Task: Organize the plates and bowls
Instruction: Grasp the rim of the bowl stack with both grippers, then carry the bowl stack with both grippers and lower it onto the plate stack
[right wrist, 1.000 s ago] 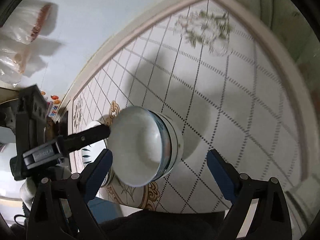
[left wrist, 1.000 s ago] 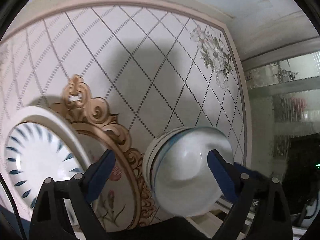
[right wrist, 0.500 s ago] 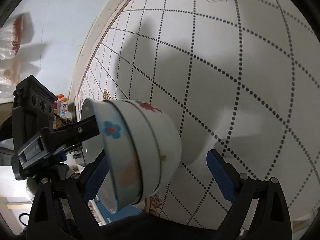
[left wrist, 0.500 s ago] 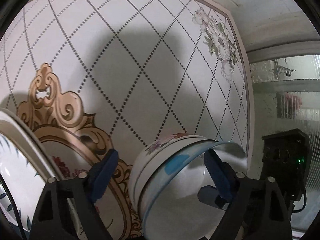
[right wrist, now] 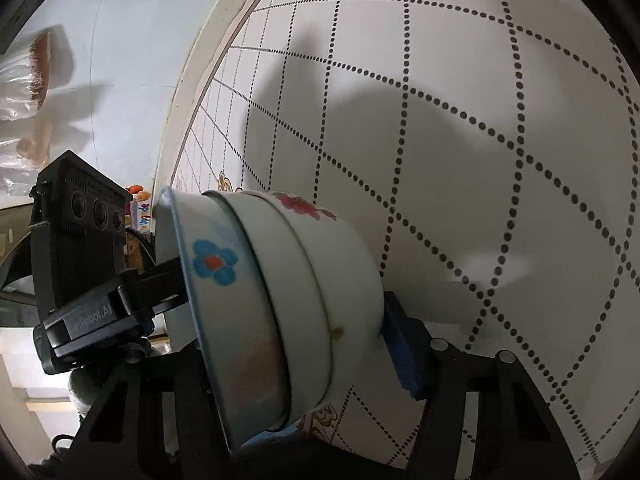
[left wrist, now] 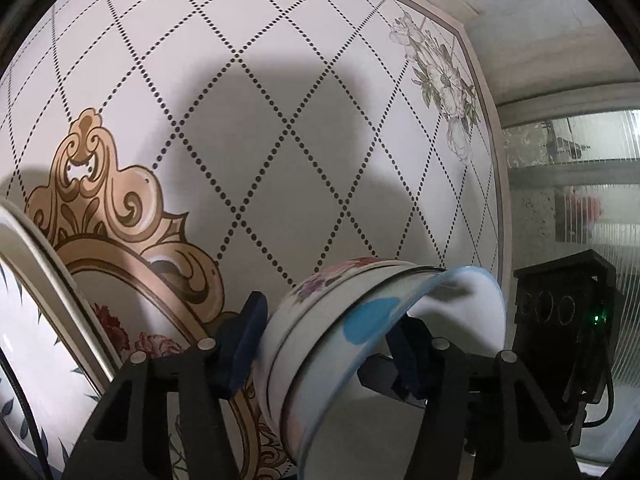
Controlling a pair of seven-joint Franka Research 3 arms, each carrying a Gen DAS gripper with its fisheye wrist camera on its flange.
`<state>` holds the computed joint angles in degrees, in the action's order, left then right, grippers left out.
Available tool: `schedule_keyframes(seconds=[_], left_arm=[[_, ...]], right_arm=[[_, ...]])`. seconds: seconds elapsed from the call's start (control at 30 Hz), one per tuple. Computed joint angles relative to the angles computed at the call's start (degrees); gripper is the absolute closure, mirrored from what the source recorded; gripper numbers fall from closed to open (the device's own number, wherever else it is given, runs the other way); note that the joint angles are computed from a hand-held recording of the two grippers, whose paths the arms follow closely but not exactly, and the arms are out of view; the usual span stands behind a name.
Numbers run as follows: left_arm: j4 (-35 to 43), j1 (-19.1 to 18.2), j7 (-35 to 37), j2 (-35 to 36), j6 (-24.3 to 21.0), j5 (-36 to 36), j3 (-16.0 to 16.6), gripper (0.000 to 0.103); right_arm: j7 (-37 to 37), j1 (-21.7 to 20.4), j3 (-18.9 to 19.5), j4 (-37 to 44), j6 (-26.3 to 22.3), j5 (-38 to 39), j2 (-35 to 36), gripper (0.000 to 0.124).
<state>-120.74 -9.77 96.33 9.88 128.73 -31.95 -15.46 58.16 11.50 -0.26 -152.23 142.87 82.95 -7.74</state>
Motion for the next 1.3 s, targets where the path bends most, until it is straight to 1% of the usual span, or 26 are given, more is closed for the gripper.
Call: schedule_keyframes(seconds=[0.17, 0.37, 0.53, 0.9, 1.03, 1.3], left_arm=[[-1.1, -0.4, -1.1, -1.1, 0.6, 0.9, 0.1, 0.048], [-0.6, -0.7, -4.2, -1.6, -0.8, 2.8, 0.5, 0.048], [-1.2, -0.2, -4.2, -3.6, -1.5, 2.4, 1.2, 0.048], [-1.2, 1.9, -5.1, -8.5, -5.0, 3.5, 4.6, 0.048], [-1.9, 3.6, -5.0, -10.2, -6.1, 3.2, 6.4, 0.048], [-4.5, 7.6, -5.2, -12.7, -6.1, 4.2, 9.9, 0.048]], right_arm=[[1.1, 0.2, 0.2, -0.3, 0.9, -1.1, -0.6, 0.063], [3.1, 0.4, 0.0, -0.6, 0.3, -2.4, -1.6, 0.063], [5.7, 1.0, 0.3, 0.3, 0.1, -4.9, -2.6, 0.063], [11.0, 3.2, 0.9, 4.9, -1.8, -11.0, -3.8, 0.063], [12.5, 4.6, 1.8, 8.4, -2.6, -12.2, -2.0, 0.063], [13.8, 7.2, 4.5, 17.9, -4.9, -13.5, 5.7, 0.063]])
